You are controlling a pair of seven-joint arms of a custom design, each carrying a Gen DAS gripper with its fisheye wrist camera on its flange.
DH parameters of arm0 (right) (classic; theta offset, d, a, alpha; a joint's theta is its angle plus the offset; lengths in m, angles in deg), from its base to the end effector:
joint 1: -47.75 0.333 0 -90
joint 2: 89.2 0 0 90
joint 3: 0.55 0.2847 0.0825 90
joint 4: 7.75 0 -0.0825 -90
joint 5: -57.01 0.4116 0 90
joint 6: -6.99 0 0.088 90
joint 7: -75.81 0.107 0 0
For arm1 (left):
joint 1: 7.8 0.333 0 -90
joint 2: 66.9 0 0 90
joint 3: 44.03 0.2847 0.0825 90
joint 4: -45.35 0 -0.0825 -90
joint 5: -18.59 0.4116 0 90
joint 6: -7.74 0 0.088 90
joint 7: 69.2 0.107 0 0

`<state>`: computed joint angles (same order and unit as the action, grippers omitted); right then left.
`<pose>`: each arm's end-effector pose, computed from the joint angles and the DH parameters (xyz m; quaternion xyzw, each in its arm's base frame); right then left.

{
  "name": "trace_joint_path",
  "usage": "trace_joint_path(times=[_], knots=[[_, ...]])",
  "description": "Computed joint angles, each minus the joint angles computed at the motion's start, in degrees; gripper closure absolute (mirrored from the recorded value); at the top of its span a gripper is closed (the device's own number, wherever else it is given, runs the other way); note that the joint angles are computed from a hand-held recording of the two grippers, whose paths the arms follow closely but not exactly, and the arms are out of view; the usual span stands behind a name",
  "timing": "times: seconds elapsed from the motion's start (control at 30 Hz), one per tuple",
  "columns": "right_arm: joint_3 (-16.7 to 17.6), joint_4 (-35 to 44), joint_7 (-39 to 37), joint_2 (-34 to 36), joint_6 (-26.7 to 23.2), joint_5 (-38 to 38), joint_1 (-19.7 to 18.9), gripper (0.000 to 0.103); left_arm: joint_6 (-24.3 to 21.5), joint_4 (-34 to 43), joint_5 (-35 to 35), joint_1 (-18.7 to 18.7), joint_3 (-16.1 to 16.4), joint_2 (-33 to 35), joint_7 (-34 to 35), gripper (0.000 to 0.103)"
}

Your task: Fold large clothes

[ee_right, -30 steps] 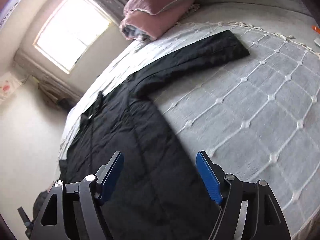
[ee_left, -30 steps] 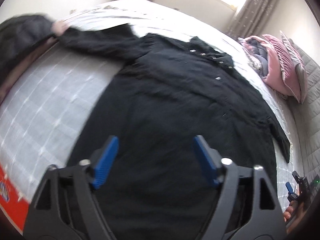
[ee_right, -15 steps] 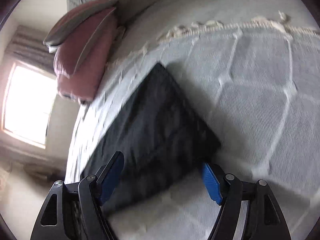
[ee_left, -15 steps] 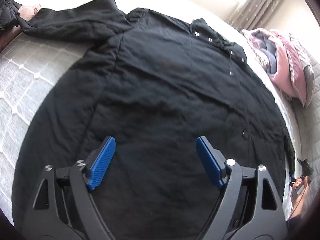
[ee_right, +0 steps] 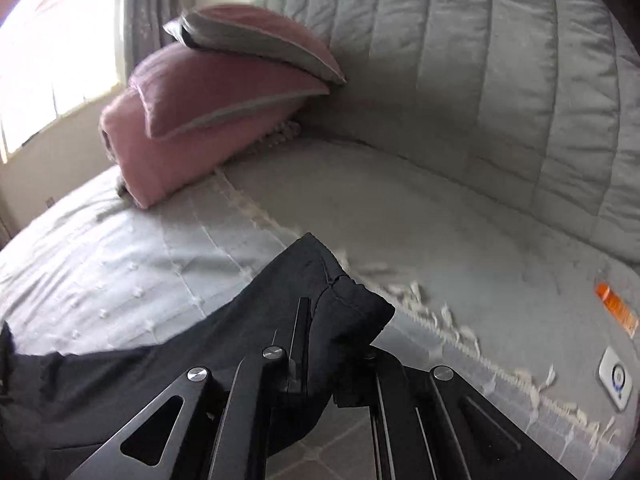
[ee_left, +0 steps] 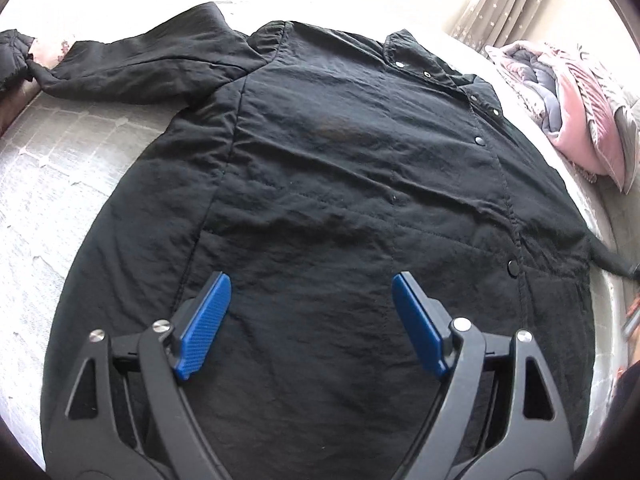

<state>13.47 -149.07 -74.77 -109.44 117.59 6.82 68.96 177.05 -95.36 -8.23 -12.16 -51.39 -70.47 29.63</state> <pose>0.4026 0.2164 0.3868 -0.2211 0.8759 -0.4052 0.1406 0.5263 -0.0783 0.3281 -0.7021 0.6511 -0.2651 0.1132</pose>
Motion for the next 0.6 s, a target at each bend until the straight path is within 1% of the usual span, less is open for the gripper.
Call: trace_joint_path(times=[0.03, 0.07, 0.1, 0.13, 0.17, 0.2, 0.23, 0.27, 0.3, 0.33, 0.37, 0.4, 0.43, 0.5, 0.53, 0.6], knots=[[-0.64, -1.11, 1.55, 0.99, 1.81, 1.82, -0.03, 0.096, -0.22, -0.11, -1.30, -0.04, 0.35, -0.31, 1.04, 0.020], [-1.77, -2.59, 1.87, 1.75, 4.47, 5.25, 0.30, 0.095, -0.32, -0.18, -2.29, -0.09, 0.55, -0.50, 1.77, 0.020], [-3.82, -4.71, 0.71, 2.71, 9.17, 9.81, 0.47, 0.091, -0.55, -0.10, -3.82, -0.09, 0.96, -0.66, 2.93, 0.020], [-4.15, -5.79, 0.48, 3.23, 11.78, 11.64, 0.23, 0.083, -0.74, 0.05, -4.88, 0.07, 1.31, -0.72, 3.76, 0.020], [-2.48, -6.60, 2.64, 2.59, 11.19, 9.96, -0.10, 0.068, -0.91, 0.10, -5.47, 0.29, 1.52, -0.86, 4.13, 0.020], [-2.19, -5.61, 1.82, 2.75, 7.41, 12.30, 0.51, 0.051, -1.21, 0.16, -4.52, 0.91, 1.59, -0.98, 3.18, 0.020], [-1.70, -3.60, 1.46, 3.30, 2.02, 16.19, 1.24, 0.025, -2.01, 0.42, -2.88, 1.72, 1.68, -1.07, 1.52, 0.020], [-1.09, -2.82, 2.59, 2.64, -1.35, 17.36, 1.73, 0.024, -2.79, 0.74, -2.56, 2.14, 1.89, -1.15, 1.18, 0.020], [0.36, -2.67, 5.94, 0.63, -5.36, 17.67, 2.51, 0.024, -4.09, 1.54, -3.44, 2.84, 2.84, -1.25, 2.14, 0.020], [0.99, -2.31, 8.20, -0.36, -7.36, 18.06, 3.05, 0.024, -4.02, 1.72, -2.83, 3.64, 3.10, -1.44, 1.35, 0.020], [2.49, -2.64, 11.43, -2.50, -8.27, 18.79, 3.37, 0.024, -3.16, 1.74, 0.20, 5.31, 3.30, -1.64, -2.04, 0.020], [3.12, -4.44, 15.57, -5.81, -5.99, 17.58, 5.24, 0.024, -2.38, 1.98, 2.92, 6.85, 3.50, -1.56, -5.07, 0.020], [3.72, -5.38, 17.61, -7.40, -3.37, 16.44, 5.96, 0.024, -2.14, 2.73, 4.02, 8.02, 4.08, -1.15, -6.47, 0.020], [5.13, -6.30, 21.55, -9.28, 4.10, 13.16, 6.94, 0.024, -2.78, 5.44, 5.35, 10.27, 5.40, 0.67, -9.02, 0.020], [6.40, -4.96, 23.05, -8.13, 6.65, 11.89, 7.47, 0.024, -3.16, 6.93, 5.67, 11.20, 5.89, 1.81, -10.31, 0.020], [8.50, 1.39, 23.16, -1.88, 10.85, 7.23, 7.61, 0.024, -4.99, 11.99, 5.70, 13.34, 7.23, 5.62, -12.45, 0.020]])
